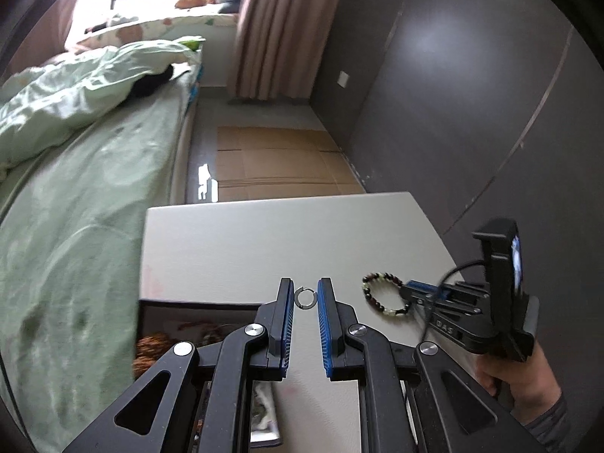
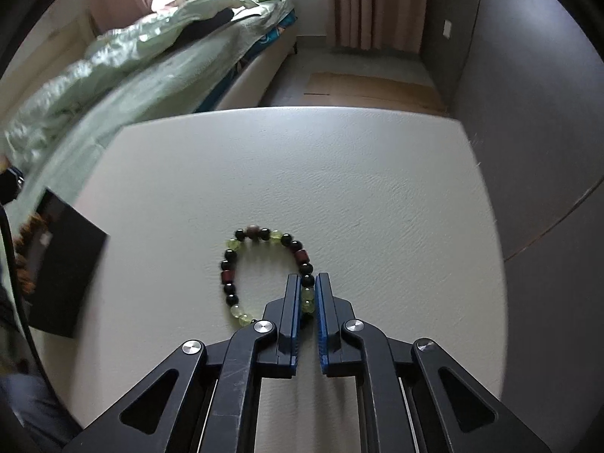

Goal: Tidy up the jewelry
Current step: 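Carry the ring to the box with left gripper while right grasps black-green bead bracelet, then open both grippers over the box to release the ring and bracelet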

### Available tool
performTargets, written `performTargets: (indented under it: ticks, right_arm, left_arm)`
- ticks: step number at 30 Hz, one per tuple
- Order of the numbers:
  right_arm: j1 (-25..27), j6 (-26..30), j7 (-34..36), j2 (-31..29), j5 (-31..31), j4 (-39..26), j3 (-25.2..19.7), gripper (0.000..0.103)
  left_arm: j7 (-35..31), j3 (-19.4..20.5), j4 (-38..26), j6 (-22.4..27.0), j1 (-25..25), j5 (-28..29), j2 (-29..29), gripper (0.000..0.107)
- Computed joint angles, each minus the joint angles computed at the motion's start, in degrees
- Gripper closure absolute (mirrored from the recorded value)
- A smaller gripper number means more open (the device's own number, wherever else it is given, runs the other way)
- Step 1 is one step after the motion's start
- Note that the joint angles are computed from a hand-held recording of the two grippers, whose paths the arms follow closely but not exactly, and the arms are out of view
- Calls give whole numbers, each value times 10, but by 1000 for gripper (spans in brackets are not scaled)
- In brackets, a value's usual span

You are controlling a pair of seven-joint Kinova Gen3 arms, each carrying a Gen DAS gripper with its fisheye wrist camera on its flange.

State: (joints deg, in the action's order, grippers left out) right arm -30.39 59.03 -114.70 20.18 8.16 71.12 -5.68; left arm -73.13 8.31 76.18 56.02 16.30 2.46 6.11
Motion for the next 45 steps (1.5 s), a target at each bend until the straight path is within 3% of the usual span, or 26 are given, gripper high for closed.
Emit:
performTargets:
  ticks: [12, 29, 30, 34, 45]
  right_arm:
    - [-15, -81, -51, -65, -5, 36, -16, 94]
    - [-83, -138, -109, -73, 35, 0, -40, 94]
    - [-86, -143, -106, -72, 33, -1, -42, 94]
    - [-92, -161, -87, -65, 17, -5, -49, 94]
    - [-90, -185, -24, -23, -62, -37, -61, 94]
  left_arm:
    - [17, -15, 42, 4, -38, 24, -35, 94]
    - [45, -24, 78, 34, -69, 52, -65, 93]
    - [46, -24, 81, 31, -70, 52, -67, 93]
    - [52, -27, 95, 14, -76, 57, -82, 66]
    - [72, -30, 109, 1, -89, 43, -95, 65]
